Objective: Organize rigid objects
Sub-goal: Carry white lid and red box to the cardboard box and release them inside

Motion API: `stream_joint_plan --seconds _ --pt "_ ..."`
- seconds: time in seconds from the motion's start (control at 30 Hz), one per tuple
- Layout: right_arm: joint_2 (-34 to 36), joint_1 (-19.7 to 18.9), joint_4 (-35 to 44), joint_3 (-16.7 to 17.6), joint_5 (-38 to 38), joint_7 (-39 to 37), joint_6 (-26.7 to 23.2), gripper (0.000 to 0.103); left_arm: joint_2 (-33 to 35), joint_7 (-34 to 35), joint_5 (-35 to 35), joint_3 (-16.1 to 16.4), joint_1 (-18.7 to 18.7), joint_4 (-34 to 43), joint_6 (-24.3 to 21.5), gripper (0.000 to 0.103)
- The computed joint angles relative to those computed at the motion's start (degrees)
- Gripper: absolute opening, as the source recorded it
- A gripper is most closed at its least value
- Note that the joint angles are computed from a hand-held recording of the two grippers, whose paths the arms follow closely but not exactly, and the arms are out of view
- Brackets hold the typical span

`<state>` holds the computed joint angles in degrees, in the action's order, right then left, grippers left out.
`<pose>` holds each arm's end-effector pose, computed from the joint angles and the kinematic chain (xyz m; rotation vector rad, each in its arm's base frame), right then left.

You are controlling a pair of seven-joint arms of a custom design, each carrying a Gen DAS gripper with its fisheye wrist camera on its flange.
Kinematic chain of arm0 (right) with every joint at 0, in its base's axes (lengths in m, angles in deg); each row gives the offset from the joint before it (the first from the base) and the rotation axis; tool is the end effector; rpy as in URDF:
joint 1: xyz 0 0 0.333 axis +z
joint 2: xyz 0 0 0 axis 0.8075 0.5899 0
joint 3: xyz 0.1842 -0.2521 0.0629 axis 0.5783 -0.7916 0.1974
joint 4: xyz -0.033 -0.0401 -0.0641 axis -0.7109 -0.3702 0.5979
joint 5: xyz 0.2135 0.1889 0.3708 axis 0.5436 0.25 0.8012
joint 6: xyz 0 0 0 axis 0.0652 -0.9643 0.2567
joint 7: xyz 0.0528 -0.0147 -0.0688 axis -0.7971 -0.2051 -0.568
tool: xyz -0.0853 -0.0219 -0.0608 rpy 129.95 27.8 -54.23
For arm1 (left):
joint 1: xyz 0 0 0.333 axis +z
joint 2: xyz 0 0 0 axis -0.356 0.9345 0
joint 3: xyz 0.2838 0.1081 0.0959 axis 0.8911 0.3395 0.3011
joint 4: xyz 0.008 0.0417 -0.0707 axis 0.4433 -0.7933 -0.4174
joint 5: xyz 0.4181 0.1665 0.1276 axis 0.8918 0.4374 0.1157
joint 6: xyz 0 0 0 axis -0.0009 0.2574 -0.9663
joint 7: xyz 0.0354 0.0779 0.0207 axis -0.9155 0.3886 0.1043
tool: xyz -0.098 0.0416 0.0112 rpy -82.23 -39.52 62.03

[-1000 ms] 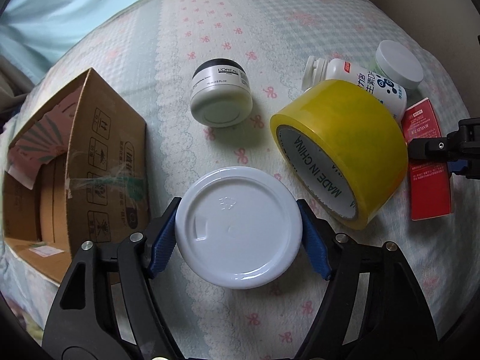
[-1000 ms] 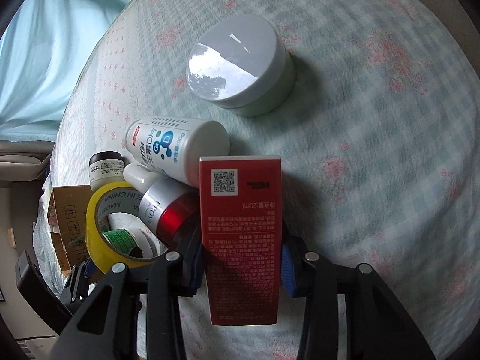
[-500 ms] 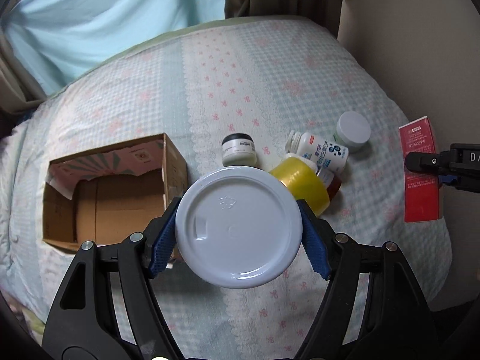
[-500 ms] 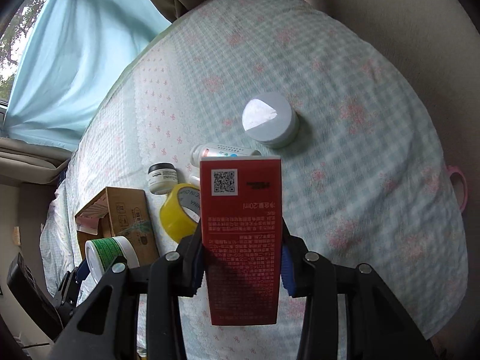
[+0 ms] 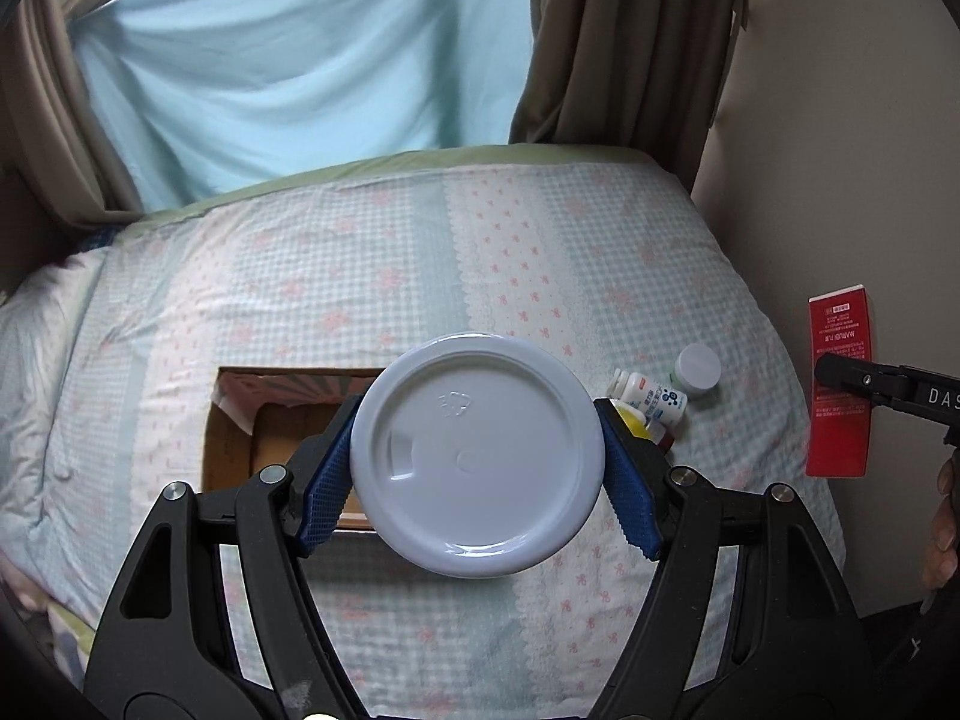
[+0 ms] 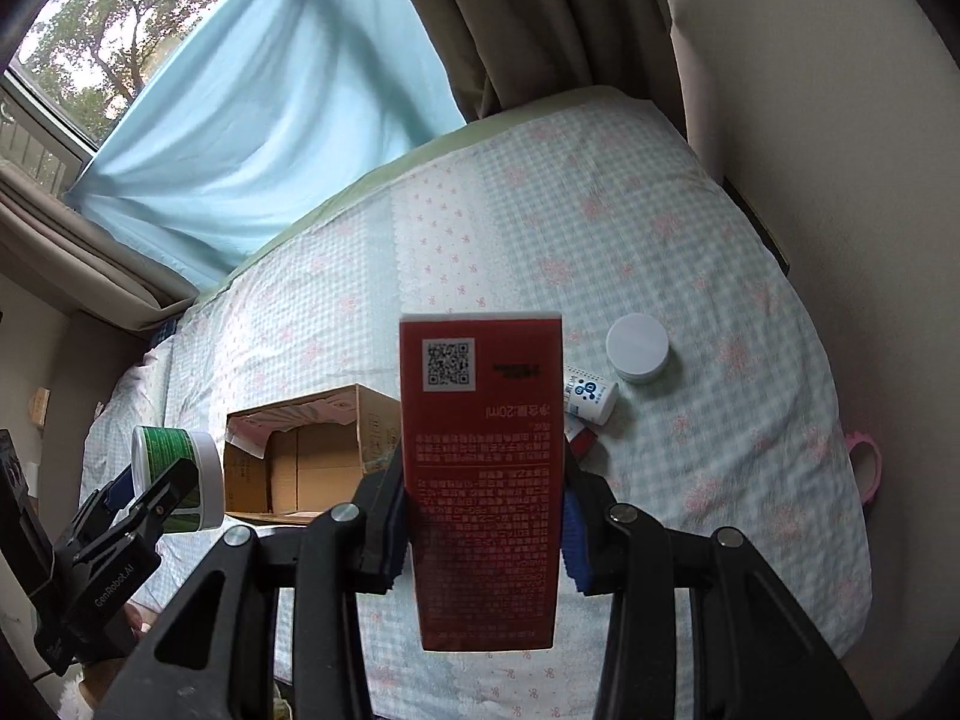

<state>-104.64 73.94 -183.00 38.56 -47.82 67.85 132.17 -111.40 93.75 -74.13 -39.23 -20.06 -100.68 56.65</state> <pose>0.4691 0.2009 0.7456 -1.8839 1.7586 -0.0133 0.4057 -0.1303 0.7903 -2.0129 1.6826 -0.5317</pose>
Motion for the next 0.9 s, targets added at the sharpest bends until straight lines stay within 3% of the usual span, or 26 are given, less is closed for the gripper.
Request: stream_joint_plan --seconds 0.33,0.5,0.7,0.9 --pt "4.1 4.5 7.0 6.0 -2.5 3.6 0.8 0.038 -6.1 10.0 -1.8 8.2 3.4 -4.0 -1.4 0.071" --pt "8.5 6.8 10.1 9.6 -5.5 10.7 1.8 0.038 -7.4 18.2 -3.7 12.2 6.0 -6.4 -2.7 0.070" --pt "16.0 10.1 15.4 12.3 -9.1 18.0 2.8 0.038 -5.5 26.9 -6.2 16.2 9.8 -7.8 -3.7 0.069" --pt "24.7 13.2 23.4 13.4 -12.5 22.4 1.0 0.038 -1.2 32.0 -8.3 17.2 13.0 -7.5 -4.4 0.069"
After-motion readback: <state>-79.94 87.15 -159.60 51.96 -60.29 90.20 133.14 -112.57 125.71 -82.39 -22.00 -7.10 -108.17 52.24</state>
